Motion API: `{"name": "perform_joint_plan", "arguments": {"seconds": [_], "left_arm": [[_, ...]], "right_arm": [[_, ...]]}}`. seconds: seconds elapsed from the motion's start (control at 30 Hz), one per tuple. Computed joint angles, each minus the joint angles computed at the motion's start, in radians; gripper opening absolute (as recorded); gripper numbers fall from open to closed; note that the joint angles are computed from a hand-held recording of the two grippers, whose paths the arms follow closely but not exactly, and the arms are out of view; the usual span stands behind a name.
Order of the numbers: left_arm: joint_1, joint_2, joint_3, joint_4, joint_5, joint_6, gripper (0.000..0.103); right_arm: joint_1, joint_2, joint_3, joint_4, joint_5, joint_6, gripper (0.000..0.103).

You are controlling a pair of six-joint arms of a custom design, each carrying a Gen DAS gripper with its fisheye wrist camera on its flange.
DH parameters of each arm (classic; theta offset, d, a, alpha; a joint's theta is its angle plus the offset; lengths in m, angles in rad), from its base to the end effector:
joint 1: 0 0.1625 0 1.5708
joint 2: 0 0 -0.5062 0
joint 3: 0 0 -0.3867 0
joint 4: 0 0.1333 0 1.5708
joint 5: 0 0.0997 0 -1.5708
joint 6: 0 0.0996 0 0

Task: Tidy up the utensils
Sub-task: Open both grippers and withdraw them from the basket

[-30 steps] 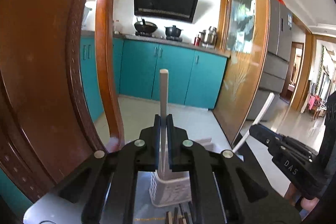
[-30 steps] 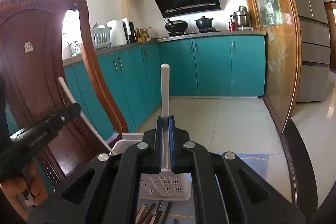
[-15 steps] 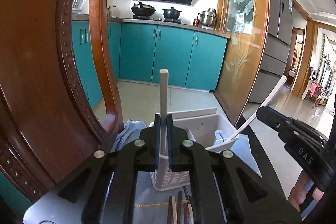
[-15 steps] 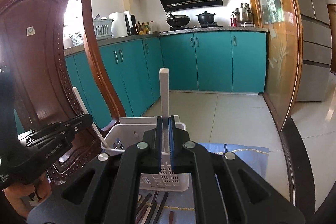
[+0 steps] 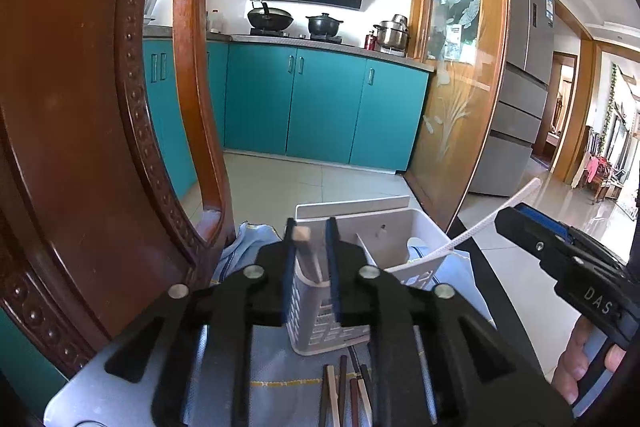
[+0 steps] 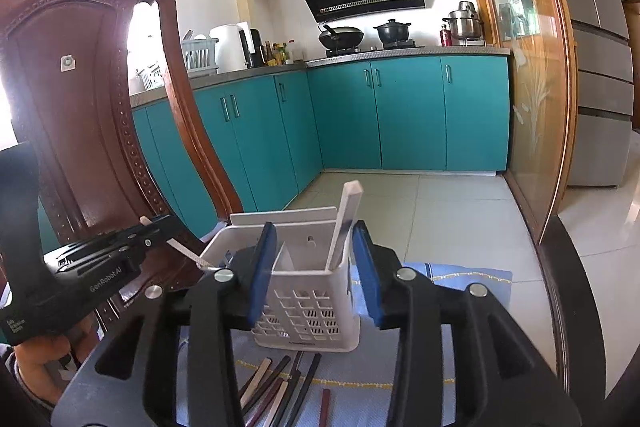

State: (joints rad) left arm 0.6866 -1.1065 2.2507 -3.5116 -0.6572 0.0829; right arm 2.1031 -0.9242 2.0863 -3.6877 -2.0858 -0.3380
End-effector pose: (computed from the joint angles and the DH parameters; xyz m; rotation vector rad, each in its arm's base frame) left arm -0.2521 -0.4810 0.2918 0.6385 2.2237 -1.3121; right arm 0.3705 -0.4630 0.2430 0.7225 -2.3377 1.3102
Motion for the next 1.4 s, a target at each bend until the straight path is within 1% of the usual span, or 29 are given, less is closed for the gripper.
{"name": "perform_joint_plan", "arguments": {"seconds": [0.03, 0.1, 0.23, 0.27, 0.4, 0.47, 0.53, 0.67, 0.8, 0.83, 0.97, 1.0, 1.07, 1.1, 1.17, 1.23, 1.27, 1.3, 1.33, 1.4], "left_arm": [[-0.001, 0.000, 0.006, -0.010, 0.000, 0.003, 0.022], [-0.006, -0.002, 0.017, -0.023, 0.001, 0.007, 0.030], [-0.010, -0.016, 0.045, -0.038, -0.004, -0.002, 0.041], [-0.014, -0.018, 0.055, -0.047, 0.002, -0.002, 0.046], [-0.027, -0.025, 0.088, -0.056, 0.021, -0.003, 0.059], [-0.034, -0.027, 0.104, -0.050, 0.031, -0.006, 0.061], [-0.036, -0.028, 0.119, -0.019, 0.041, -0.017, 0.062], [-0.029, -0.038, 0.126, 0.055, 0.035, -0.062, 0.062], [-0.029, -0.040, 0.127, 0.084, 0.037, -0.076, 0.067], [-0.030, -0.040, 0.129, 0.095, 0.040, -0.081, 0.068], [-0.021, -0.045, 0.128, 0.175, 0.051, -0.114, 0.069], [-0.017, -0.047, 0.129, 0.200, 0.053, -0.123, 0.069], [-0.009, -0.052, 0.126, 0.238, 0.059, -0.146, 0.069], [-0.004, -0.057, 0.124, 0.251, 0.055, -0.156, 0.069], [0.008, -0.070, 0.116, 0.281, 0.034, -0.189, 0.069], [0.018, -0.081, 0.109, 0.299, 0.017, -0.212, 0.069], [0.024, -0.088, 0.106, 0.306, 0.010, -0.225, 0.070], [0.026, -0.091, 0.107, 0.306, 0.010, -0.233, 0.070], [0.030, -0.094, 0.104, 0.310, 0.013, -0.242, 0.070], [0.040, -0.097, 0.094, 0.335, 0.021, -0.268, 0.070]], "right_arm": [[0.000, -0.003, 0.004, 0.000, 0.001, 0.002, 0.044], [0.000, -0.010, 0.017, -0.005, -0.001, 0.002, 0.048], [0.000, -0.029, 0.053, -0.018, -0.008, 0.014, 0.054], [0.001, -0.033, 0.062, -0.019, -0.010, 0.018, 0.055], [0.006, -0.036, 0.086, 0.009, -0.050, 0.026, 0.057], [0.005, -0.036, 0.091, 0.053, -0.069, 0.031, 0.057], [0.002, -0.033, 0.091, 0.093, -0.091, 0.044, 0.057], [-0.016, -0.043, 0.093, 0.158, -0.087, 0.098, 0.057], [-0.019, -0.038, 0.092, 0.210, -0.108, 0.110, 0.061], [-0.017, -0.033, 0.088, 0.231, -0.124, 0.110, 0.061], [-0.010, 0.005, 0.080, 0.297, -0.225, 0.093, 0.061], [-0.012, 0.011, 0.078, 0.310, -0.244, 0.100, 0.061], [-0.023, 0.011, 0.073, 0.335, -0.259, 0.131, 0.061], [-0.030, 0.008, 0.072, 0.343, -0.258, 0.150, 0.061], [-0.049, -0.008, 0.073, 0.351, -0.232, 0.202, 0.061], [-0.080, -0.033, 0.080, 0.337, -0.175, 0.268, 0.061], [-0.104, -0.051, 0.087, 0.319, -0.136, 0.316, 0.061], [-0.118, -0.060, 0.090, 0.308, -0.117, 0.346, 0.061], [-0.134, -0.067, 0.089, 0.291, -0.106, 0.377, 0.061], [-0.156, -0.064, 0.071, 0.265, -0.115, 0.394, 0.061]]}}
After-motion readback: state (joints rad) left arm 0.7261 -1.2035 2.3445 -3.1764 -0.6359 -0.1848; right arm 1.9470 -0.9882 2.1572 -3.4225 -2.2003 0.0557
